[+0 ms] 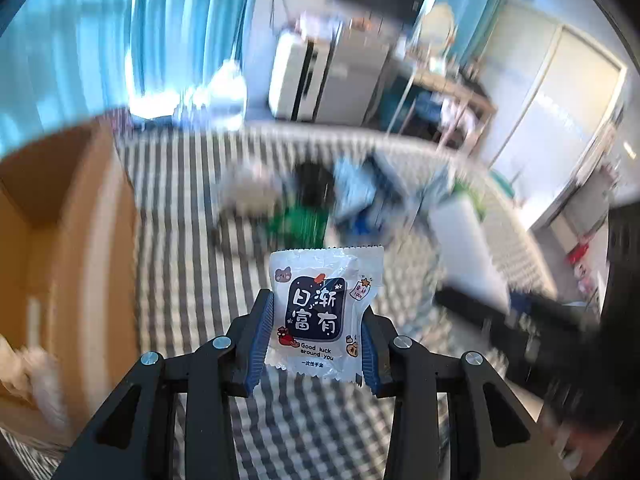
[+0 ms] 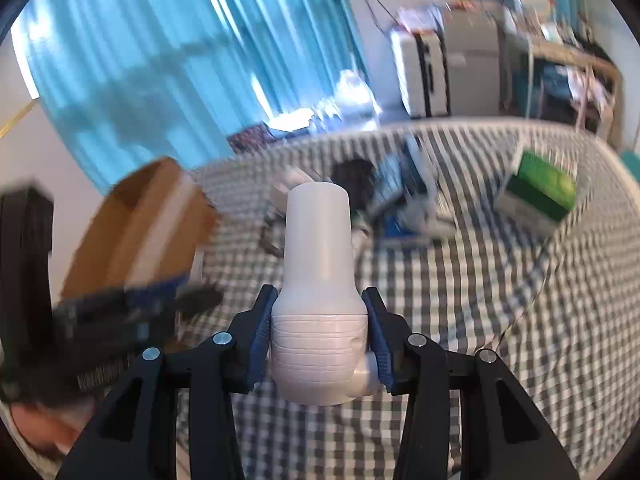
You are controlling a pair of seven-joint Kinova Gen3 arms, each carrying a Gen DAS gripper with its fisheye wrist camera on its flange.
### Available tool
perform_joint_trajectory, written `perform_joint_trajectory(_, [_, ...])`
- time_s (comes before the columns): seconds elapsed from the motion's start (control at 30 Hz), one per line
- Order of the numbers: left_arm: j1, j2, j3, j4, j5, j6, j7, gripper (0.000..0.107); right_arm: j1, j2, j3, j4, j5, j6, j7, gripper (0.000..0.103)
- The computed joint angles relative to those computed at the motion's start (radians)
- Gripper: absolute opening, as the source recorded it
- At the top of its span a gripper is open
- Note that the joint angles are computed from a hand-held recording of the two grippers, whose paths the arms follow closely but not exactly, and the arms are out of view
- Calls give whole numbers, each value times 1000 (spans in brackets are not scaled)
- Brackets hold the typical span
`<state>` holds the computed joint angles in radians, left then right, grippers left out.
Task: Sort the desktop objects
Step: 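Carry the packet and white tube into the cardboard box and open both tools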
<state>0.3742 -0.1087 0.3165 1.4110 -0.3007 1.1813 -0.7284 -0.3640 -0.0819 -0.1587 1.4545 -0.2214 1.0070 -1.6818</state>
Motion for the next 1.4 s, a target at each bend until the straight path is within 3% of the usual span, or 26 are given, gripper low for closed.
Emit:
perform_joint_trajectory(0.2, [-50, -56, 4, -136, -78, 83, -37, 39, -45, -34, -52, -103, 33, 25, -27, 43])
perform_joint_trajectory(0.37, [-140, -118, -42, -164, -54, 152, -101, 39, -123, 23, -98, -193, -3, 2, -30, 43])
perform_joint_trajectory(0.5, [-216, -154, -118, -130, -16, 191, -176, 40, -200, 135, -126, -287, -28, 2, -29, 43])
perform_joint_trajectory(0.7, [-315, -186, -268, -7, 73, 166, -301, 40, -310, 314, -120, -424, -14, 26, -99, 43])
perform_joint_trajectory(0.93, [-410, -178, -296, 102, 131, 114, -366, 43, -402, 500, -73, -648, 44, 100, -168, 44])
perform_joint_trajectory(1.0, [-429, -171, -302, 120, 145, 107, -385, 52, -399, 540, -65, -714, 31, 142, -177, 53])
perform_joint_trajectory(1.03, [-437, -165, -301, 123, 150, 109, -391, 61, -395, 552, -66, -729, 18, 143, -182, 69])
perform_joint_trajectory(1.07, [-441, -163, -307, 126, 161, 110, -406, 65, -391, 550, -59, -726, 3, 128, -189, 81])
perform_joint_trajectory(1.13, [-451, -161, -308, 128, 175, 112, -418, 77, -378, 512, -60, -667, -2, 67, -197, 82])
perform_joint_trajectory(1.3, [-466, -170, -230, 111, 117, 148, -340, 80, -371, 413, -33, -559, 71, 13, -201, 82])
perform_joint_trajectory(1.4, [-451, -183, -165, 84, 87, 175, -272, 89, -361, 313, -20, -448, 143, -20, -231, 82])
